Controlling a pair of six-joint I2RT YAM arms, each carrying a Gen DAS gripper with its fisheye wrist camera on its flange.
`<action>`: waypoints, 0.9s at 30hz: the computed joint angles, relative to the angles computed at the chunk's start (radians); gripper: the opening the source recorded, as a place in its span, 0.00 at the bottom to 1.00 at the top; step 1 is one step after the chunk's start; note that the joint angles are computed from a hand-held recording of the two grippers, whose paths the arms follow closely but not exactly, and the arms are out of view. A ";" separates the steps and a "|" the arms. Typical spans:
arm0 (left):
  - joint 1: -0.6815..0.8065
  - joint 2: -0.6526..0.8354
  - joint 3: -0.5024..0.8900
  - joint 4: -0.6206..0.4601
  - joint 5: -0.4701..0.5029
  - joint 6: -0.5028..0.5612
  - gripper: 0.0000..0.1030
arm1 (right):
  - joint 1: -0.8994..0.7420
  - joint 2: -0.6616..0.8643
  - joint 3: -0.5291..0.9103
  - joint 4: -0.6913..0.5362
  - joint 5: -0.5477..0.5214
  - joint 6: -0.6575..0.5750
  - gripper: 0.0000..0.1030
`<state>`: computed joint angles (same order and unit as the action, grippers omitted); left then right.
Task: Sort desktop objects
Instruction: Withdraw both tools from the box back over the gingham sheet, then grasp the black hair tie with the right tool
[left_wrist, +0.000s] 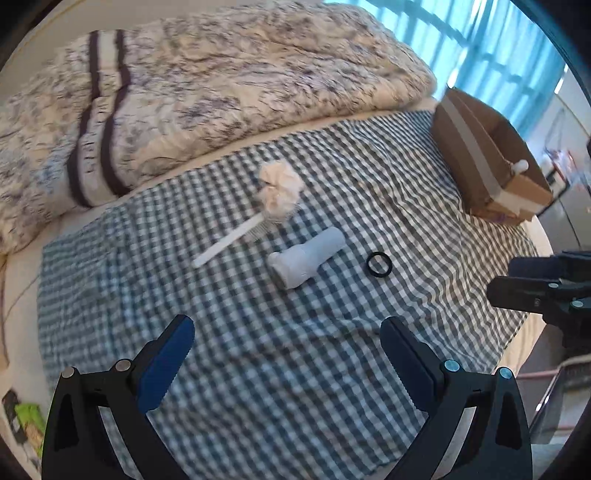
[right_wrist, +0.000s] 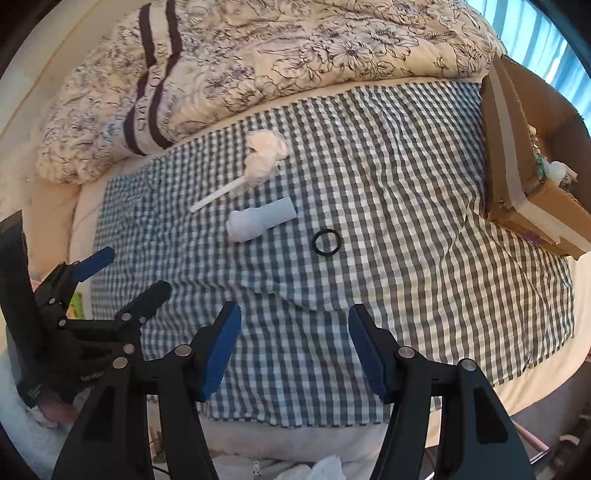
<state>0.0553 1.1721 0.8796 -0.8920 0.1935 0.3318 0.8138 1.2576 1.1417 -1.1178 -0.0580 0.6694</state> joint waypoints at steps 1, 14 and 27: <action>-0.015 0.022 -0.012 0.036 0.004 -0.009 1.00 | -0.011 0.021 -0.003 0.016 -0.003 -0.011 0.59; -0.153 0.428 -0.077 0.468 -0.046 -0.019 1.00 | -0.167 0.441 -0.074 0.335 -0.092 -0.174 0.59; -0.182 0.624 -0.024 0.514 -0.019 0.042 0.82 | -0.179 0.652 -0.032 0.411 -0.076 -0.181 0.57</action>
